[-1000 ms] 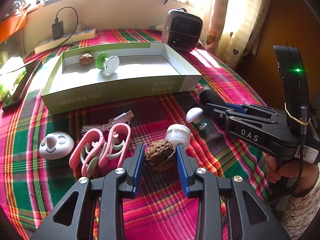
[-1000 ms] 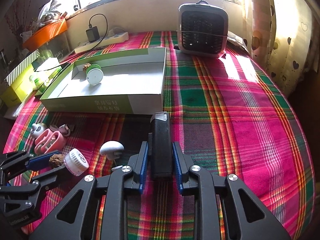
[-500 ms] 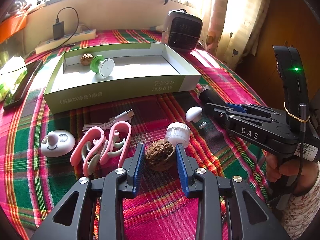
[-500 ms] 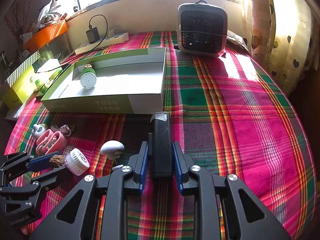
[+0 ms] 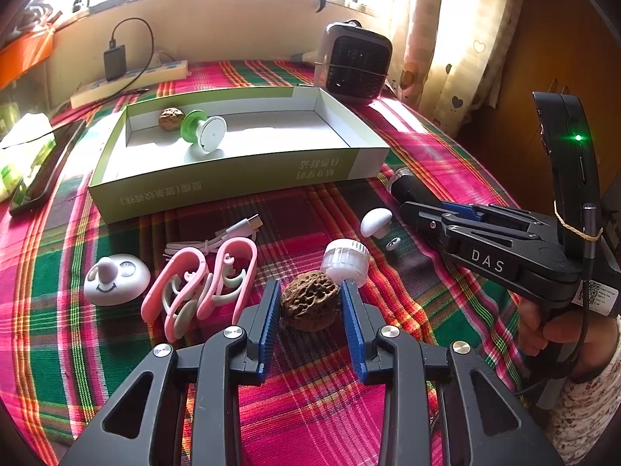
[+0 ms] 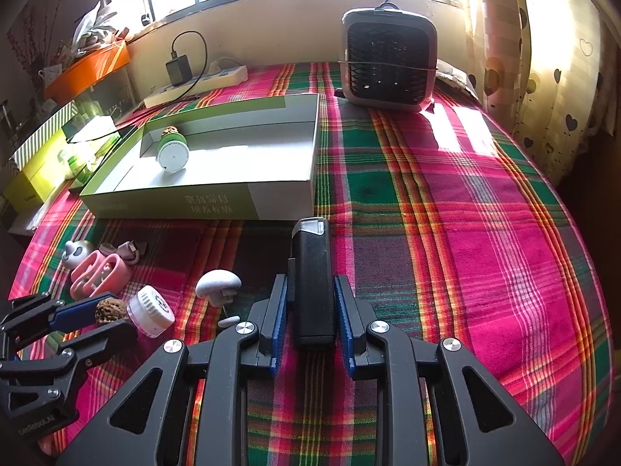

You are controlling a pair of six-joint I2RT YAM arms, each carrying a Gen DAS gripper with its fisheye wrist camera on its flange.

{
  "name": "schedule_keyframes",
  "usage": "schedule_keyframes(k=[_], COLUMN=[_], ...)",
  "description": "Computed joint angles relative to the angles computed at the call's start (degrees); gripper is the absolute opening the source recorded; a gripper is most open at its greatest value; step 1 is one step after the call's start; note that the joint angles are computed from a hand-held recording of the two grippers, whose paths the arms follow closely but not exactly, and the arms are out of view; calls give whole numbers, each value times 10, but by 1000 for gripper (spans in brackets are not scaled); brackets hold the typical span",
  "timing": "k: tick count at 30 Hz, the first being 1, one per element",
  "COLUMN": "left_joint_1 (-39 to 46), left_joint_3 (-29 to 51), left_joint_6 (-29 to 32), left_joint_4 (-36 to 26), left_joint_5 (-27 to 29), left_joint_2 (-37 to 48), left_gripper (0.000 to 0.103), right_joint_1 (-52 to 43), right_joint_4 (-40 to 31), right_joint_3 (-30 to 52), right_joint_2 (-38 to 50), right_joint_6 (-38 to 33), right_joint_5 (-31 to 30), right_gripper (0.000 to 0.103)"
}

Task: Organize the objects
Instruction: 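Lift the walnut with left gripper while right gripper lifts the black device toward the box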

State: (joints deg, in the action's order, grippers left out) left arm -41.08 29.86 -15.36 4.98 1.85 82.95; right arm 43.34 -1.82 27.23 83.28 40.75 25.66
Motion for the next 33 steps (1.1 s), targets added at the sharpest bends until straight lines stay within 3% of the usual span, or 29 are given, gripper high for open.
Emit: schedule_keyframes(k=[33], left_joint_1=[5], left_joint_3=[-11], left_joint_6=[11], left_joint_4=[-10], left_joint_5=[-4], left_joint_2=[-43], left_gripper=[29], right_joint_1=[21], right_joint_4=[-26], right_joint_3=[-1], right_joint_2=[-46], right_joint_6=[13], right_joint_5=[23], right_gripper=[24])
